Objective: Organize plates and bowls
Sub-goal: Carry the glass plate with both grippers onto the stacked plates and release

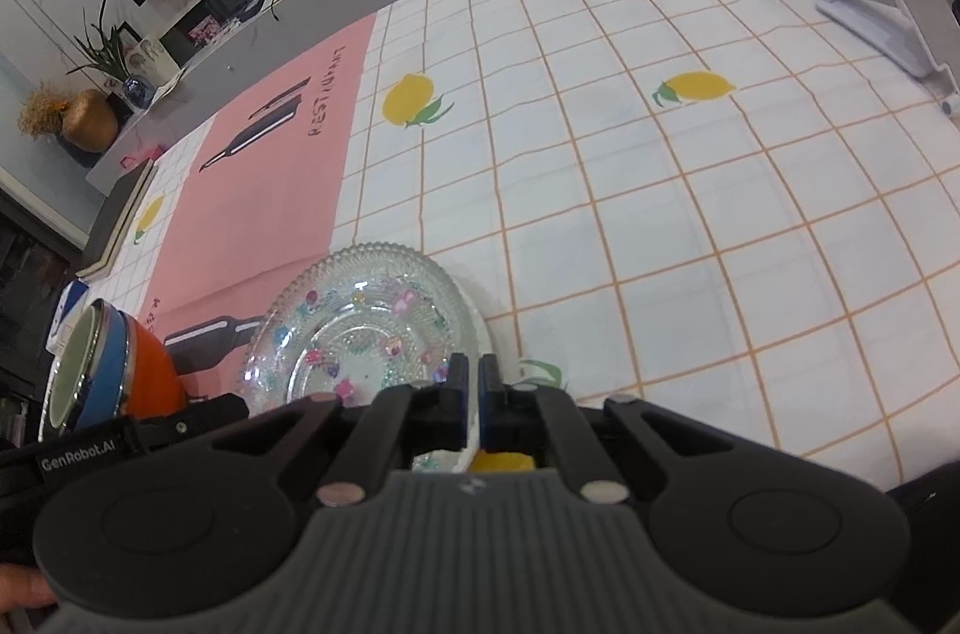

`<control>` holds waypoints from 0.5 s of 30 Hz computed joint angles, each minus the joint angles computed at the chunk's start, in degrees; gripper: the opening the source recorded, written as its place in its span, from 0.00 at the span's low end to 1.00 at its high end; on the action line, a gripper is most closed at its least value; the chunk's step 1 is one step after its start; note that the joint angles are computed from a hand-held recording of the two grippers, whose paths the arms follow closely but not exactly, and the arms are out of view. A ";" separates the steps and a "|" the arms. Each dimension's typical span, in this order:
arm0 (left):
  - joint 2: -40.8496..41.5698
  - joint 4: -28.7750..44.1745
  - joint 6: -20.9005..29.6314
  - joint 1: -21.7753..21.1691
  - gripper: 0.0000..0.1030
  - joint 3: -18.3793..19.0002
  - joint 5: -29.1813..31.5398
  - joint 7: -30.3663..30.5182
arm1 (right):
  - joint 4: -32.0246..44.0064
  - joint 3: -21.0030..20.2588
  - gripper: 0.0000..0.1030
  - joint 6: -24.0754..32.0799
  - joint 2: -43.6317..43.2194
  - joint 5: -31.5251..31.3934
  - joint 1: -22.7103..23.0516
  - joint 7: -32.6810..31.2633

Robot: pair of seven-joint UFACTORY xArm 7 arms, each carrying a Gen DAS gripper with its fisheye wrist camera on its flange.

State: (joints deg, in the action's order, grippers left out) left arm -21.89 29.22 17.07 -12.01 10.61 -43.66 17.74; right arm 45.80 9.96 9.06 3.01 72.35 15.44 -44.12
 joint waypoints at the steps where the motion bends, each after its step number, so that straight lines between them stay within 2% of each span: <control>1: -0.04 -0.04 -0.01 0.10 0.21 -0.09 0.14 -0.04 | -0.01 -0.01 0.00 0.06 0.02 -0.13 -0.02 0.07; 7: 0.08 0.01 -0.26 -0.09 0.21 0.17 0.19 -0.32 | 1.02 -0.47 0.00 3.35 0.78 3.96 -1.09 -2.11; 10: -0.10 0.11 0.74 -0.03 0.21 0.42 0.19 0.31 | 0.83 -0.38 0.01 2.44 0.69 1.22 -0.69 0.00; 15: -0.41 0.08 1.74 0.23 0.21 0.46 0.01 1.77 | 0.01 -0.40 0.02 1.80 0.11 -6.88 -0.29 6.36</control>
